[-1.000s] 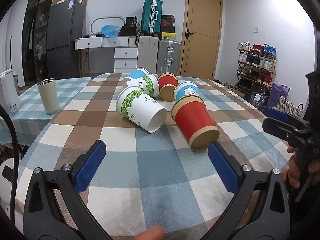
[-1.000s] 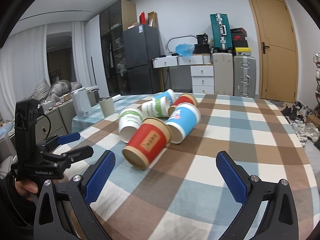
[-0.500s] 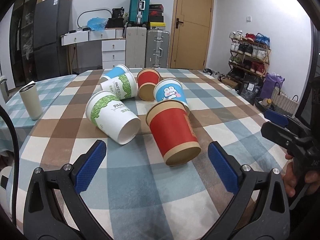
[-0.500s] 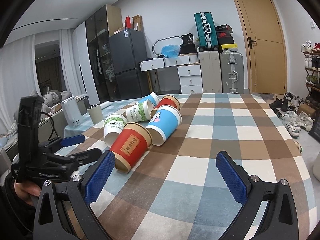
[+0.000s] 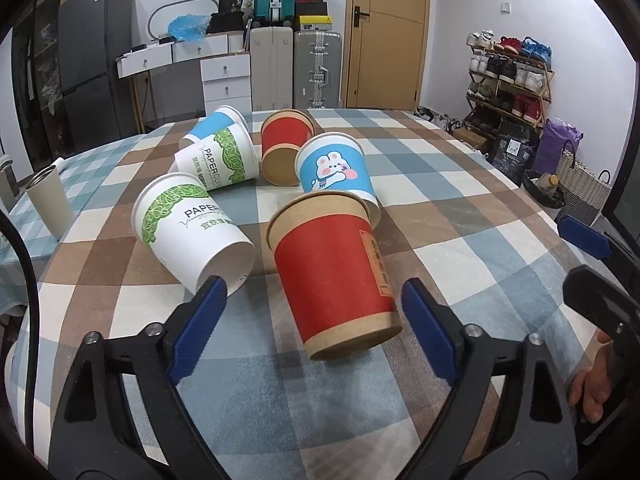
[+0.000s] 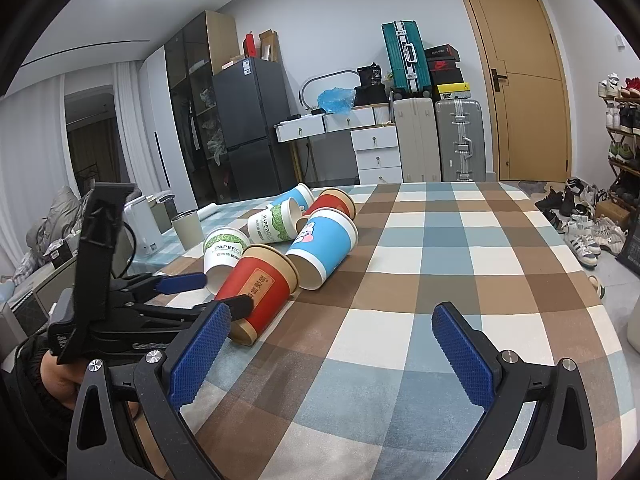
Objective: Flip cup upright
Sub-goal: 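Move the left gripper toward the red cup lying on its side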
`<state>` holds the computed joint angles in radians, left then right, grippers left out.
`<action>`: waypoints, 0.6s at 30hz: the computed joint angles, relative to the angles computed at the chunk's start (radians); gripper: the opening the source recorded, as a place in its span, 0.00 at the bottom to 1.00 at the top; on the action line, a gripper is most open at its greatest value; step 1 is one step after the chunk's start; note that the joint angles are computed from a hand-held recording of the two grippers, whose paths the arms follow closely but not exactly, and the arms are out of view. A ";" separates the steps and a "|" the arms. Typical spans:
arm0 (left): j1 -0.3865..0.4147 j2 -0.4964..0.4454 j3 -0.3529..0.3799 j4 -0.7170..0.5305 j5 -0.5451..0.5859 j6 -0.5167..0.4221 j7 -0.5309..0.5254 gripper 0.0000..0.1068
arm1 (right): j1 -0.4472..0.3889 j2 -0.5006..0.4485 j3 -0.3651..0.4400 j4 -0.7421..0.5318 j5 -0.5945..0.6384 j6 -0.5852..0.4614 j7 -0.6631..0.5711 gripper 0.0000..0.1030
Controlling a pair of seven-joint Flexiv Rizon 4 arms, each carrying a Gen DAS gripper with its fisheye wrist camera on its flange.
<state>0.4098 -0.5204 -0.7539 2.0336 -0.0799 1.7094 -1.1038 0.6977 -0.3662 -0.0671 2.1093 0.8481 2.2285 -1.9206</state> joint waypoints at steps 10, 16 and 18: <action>-0.029 -0.007 0.008 -0.019 -0.077 -0.060 0.050 0.53 | -0.002 -0.001 -0.001 -0.001 -0.001 -0.001 0.001 1.00; 0.026 -0.007 -0.049 0.009 -0.088 -0.049 0.059 0.53 | -0.001 0.000 -0.001 0.000 -0.002 -0.002 0.001 1.00; 0.046 -0.007 -0.068 0.019 -0.080 -0.041 0.056 0.52 | -0.004 -0.001 0.001 0.001 -0.005 0.000 0.003 1.00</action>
